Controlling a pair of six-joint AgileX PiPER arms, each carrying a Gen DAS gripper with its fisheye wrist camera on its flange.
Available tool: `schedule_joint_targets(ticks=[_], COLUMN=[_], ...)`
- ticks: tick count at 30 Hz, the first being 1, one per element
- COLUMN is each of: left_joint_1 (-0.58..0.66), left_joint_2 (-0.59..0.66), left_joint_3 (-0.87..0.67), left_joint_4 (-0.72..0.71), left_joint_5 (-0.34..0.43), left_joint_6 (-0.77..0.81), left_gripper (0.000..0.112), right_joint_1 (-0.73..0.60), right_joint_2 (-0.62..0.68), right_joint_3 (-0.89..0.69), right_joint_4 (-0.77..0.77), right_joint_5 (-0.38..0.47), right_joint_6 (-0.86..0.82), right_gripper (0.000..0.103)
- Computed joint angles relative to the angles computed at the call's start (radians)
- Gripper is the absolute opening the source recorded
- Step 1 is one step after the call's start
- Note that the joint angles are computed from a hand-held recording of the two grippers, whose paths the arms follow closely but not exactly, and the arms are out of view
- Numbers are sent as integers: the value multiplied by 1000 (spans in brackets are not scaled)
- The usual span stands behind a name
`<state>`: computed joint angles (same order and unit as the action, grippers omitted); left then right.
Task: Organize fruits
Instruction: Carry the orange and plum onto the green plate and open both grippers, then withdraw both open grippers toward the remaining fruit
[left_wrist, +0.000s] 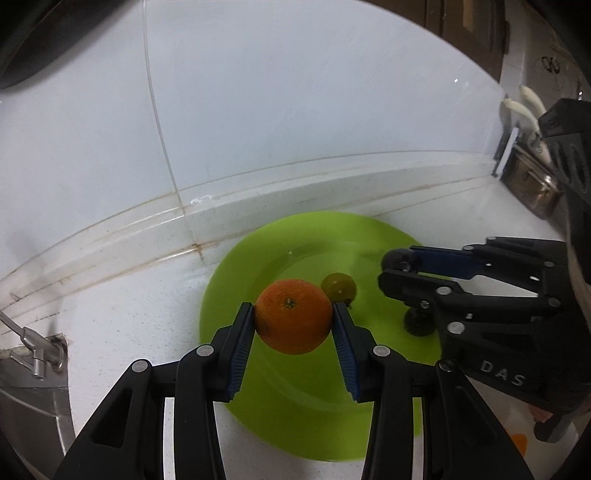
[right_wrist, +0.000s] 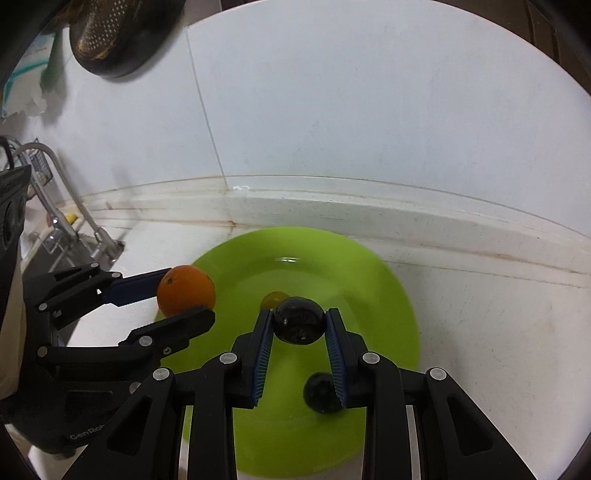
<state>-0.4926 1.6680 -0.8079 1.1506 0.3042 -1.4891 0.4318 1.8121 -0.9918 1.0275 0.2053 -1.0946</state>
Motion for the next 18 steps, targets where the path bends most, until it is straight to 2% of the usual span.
schedule_joint_targets(ticks=[2,4,7,10,13,16,18], left_joint_1=[-7,-26,-51,-77,-131,-189,-226], left_joint_2=[4,-12,-54,-96,-141,-190,-215], left_joint_3=[-6,8,27,33,39,43,39], left_joint_4=[-31,19,45,-6,-31,-70,-110], left_joint_5=[16,43,76,122,203,281,328], left_joint_6=[27,-27,-60,-18,0,11,39], left_gripper=[44,50,54,57,60,64,66], right_joint_1=[-3,-2,-3,-11,-13,-11,-10], right_joint_2=[11,6,-12,-50,-116,-193,-249], right_joint_3=[-13,-10,5,38,93,147,188], right_joint_4=[-54,-95,-124,-75,-9,3,41], right_joint_5=[8,-1,-10,-5,-22,-29,-33], right_joint_6=[60,107,140,103,31,19,-20], right_gripper=[32,38,38,38,38,46,46])
